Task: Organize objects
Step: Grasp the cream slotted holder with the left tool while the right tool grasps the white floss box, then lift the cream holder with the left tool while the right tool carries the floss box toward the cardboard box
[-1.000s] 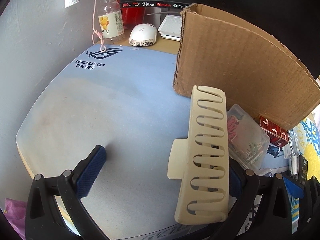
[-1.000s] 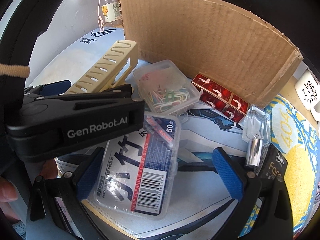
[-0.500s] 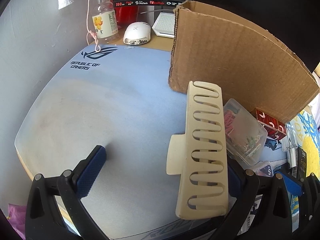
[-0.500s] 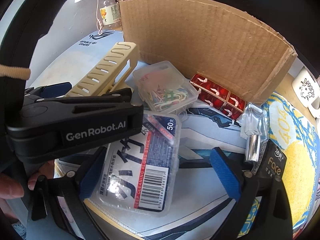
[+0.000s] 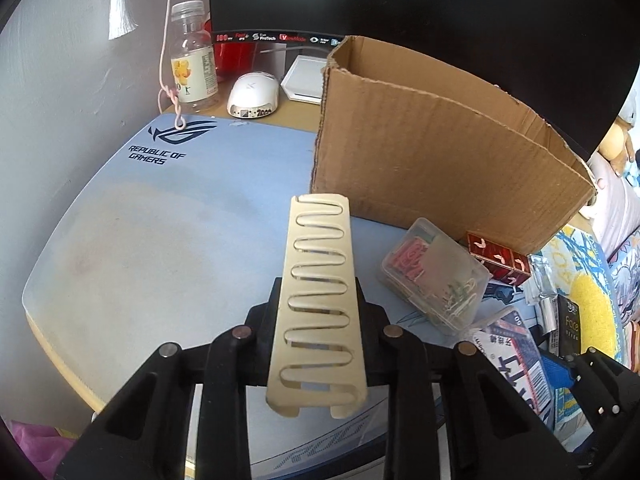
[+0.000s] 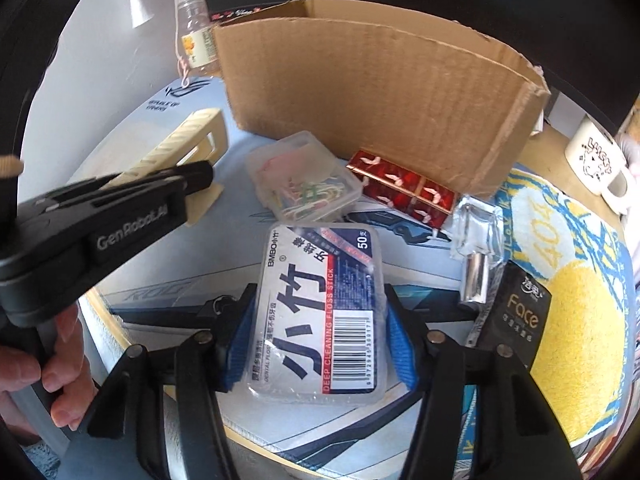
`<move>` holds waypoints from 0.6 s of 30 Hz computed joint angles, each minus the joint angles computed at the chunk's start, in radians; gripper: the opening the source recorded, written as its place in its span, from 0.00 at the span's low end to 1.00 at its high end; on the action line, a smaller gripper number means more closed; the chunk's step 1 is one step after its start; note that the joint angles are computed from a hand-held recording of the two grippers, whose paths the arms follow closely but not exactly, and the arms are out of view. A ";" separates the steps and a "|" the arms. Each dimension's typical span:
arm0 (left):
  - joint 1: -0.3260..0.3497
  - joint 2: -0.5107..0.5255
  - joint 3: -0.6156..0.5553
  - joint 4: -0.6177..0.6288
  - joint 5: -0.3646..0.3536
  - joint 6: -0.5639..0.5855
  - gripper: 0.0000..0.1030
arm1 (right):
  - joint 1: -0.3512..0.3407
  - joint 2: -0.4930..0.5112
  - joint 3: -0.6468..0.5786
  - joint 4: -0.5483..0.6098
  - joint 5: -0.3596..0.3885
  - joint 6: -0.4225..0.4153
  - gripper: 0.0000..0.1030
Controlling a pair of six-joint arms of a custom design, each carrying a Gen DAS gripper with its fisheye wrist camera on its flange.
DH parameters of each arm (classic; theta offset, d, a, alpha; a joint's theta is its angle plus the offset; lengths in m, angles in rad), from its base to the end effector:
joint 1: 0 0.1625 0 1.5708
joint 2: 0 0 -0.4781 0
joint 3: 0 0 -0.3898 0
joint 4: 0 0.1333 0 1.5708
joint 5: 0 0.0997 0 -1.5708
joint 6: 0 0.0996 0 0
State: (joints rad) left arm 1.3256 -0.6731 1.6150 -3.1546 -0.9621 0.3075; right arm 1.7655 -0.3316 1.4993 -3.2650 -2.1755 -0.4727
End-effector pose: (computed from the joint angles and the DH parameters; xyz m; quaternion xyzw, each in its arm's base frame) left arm 0.0069 -0.7562 0.1396 0.1561 0.8968 -0.2920 0.2936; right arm 0.2169 -0.7037 -0.0612 0.2287 -0.8963 0.2062 0.3192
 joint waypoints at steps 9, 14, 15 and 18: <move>-0.005 0.005 0.005 -0.042 0.036 0.010 0.26 | -0.001 0.006 0.010 -0.058 0.008 -0.020 0.60; -0.008 0.008 0.004 -0.047 0.047 0.012 0.25 | -0.001 0.007 0.012 -0.072 0.007 -0.021 0.60; -0.009 0.008 0.005 -0.050 0.048 0.014 0.26 | -0.002 0.005 0.016 -0.075 0.009 -0.018 0.60; -0.011 0.009 0.008 -0.063 0.048 0.024 0.25 | -0.005 -0.004 0.026 -0.080 0.017 -0.009 0.60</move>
State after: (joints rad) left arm 1.3143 -0.6638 1.6225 -3.2174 -0.9137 0.3315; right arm 1.7604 -0.3351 1.5251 -3.3453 -2.1580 -0.4819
